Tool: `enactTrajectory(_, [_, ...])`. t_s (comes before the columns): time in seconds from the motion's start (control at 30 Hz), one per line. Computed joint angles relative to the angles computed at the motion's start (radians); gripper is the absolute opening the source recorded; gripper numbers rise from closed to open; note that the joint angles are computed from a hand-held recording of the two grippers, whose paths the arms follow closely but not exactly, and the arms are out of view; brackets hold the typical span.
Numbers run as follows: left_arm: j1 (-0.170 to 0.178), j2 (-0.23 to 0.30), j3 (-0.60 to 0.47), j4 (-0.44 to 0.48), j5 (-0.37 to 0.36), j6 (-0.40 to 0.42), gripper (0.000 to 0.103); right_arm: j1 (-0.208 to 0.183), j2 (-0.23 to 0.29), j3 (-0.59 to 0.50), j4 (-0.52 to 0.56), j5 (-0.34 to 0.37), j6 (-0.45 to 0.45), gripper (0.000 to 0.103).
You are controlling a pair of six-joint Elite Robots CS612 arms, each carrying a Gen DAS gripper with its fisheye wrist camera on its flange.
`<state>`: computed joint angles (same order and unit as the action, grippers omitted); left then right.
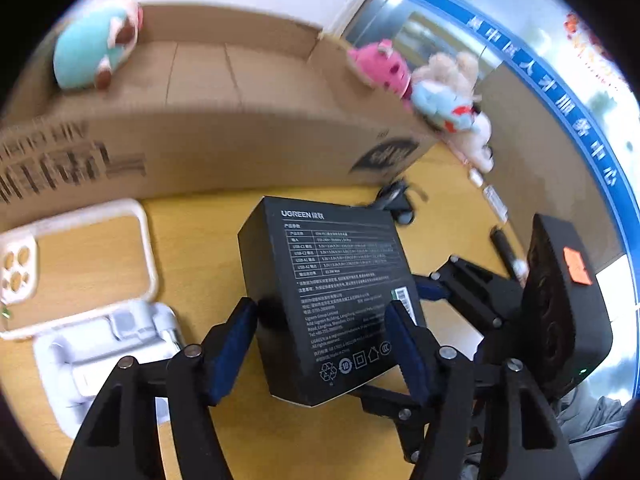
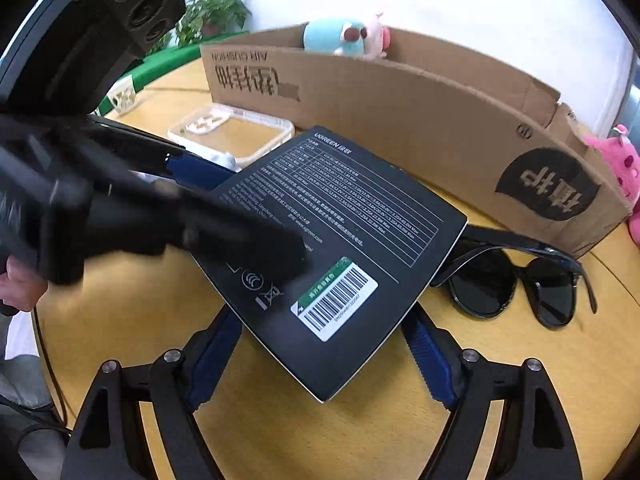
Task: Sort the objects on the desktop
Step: 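Grasp the black UGREEN box with both grippers from either side, then carry the black box with both grippers and release it inside the cardboard box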
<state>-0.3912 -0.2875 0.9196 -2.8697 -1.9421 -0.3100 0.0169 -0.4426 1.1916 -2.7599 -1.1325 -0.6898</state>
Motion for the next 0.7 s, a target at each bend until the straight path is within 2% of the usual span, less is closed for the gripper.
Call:
enactTrajectory(0.13, [-0.004,-0.038,0.042,-0.122,0.065,0.016,0.066,-0.001,-0.025,0.026,-0.107,0.025,0.019,0.081])
enactTrajectory(0.27, [0.003,-0.054,0.014,-0.231,0.111,0.048,0.065,0.002,-0.040,0.005,-0.225,0.041,0.017,0.081])
enactTrajectory(0.47, [0.017,-0.022,-0.152,-0.294,0.158,0.101,0.066,0.017,-0.017,-0.139,-0.361,0.032,0.016,0.081])
enactTrajectory(0.7, [0.027,0.047,-0.375,-0.270,0.219,0.176,0.066,0.025,0.052,-0.380,-0.349,0.072,0.067,0.081])
